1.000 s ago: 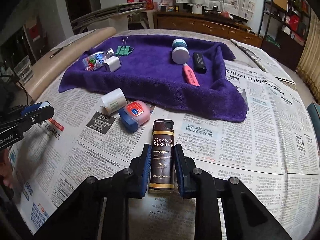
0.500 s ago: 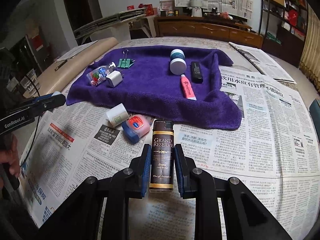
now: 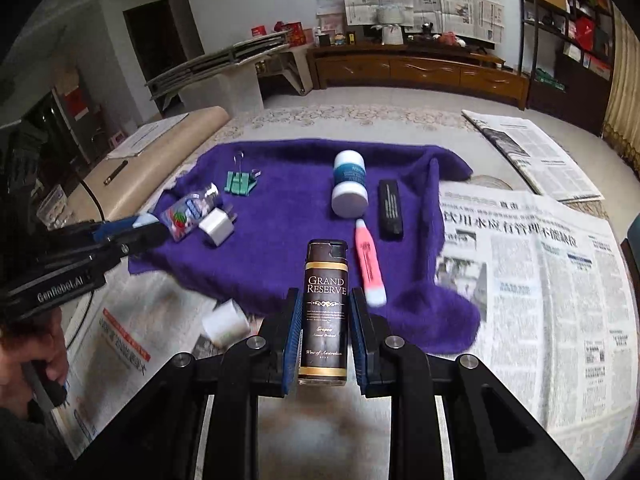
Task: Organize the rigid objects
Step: 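Lower the light and brown tube onto the purple towel and open both tools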
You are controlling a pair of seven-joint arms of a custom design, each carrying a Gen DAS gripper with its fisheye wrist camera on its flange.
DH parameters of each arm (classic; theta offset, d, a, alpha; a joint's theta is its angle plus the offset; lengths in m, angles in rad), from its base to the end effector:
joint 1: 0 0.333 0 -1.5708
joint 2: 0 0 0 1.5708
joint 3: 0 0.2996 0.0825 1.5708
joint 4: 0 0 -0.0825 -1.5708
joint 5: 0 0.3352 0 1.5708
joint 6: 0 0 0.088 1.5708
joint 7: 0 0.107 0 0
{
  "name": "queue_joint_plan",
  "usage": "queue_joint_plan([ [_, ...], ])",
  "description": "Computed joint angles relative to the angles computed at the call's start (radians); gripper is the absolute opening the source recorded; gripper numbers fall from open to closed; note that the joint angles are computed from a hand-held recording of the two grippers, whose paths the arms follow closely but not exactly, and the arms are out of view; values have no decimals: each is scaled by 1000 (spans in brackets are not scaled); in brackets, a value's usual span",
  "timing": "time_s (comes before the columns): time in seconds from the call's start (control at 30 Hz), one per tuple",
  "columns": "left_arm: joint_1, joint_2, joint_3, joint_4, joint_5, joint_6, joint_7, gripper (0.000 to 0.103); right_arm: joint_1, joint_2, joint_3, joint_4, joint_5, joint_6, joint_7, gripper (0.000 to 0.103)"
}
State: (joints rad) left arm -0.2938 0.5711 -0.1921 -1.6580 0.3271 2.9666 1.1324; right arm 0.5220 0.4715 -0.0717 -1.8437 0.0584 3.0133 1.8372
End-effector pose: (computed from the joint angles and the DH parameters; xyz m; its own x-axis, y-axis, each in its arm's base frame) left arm 0.6046 -0.3149 0.3855 -0.3228 -0.9359 0.1410 -0.7272 0.1499 -0.6698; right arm 0.5826 0.2839 0.3713 0.2074 -0.9616 -0.1796 -0.7840 -0.0536 -0.6184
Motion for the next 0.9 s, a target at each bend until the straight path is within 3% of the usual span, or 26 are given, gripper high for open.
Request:
queue_joint_plan([
  [0.17, 16, 93, -44, 133, -34, -60, 67, 27, -55, 87, 48, 144, 30, -58, -56, 23],
  [0.4, 0, 216, -60, 310, -81, -165, 158, 27, -107, 186, 106, 298, 75, -157, -158, 23],
  [0.7, -35, 280, -24, 415, -99, -282, 207, 27, -105, 273, 111, 418, 94, -264, -222, 23],
  [0.9, -41, 268, -4, 404, -84, -290, 213, 27, -94, 310, 95, 471, 84, -313, -220, 23],
])
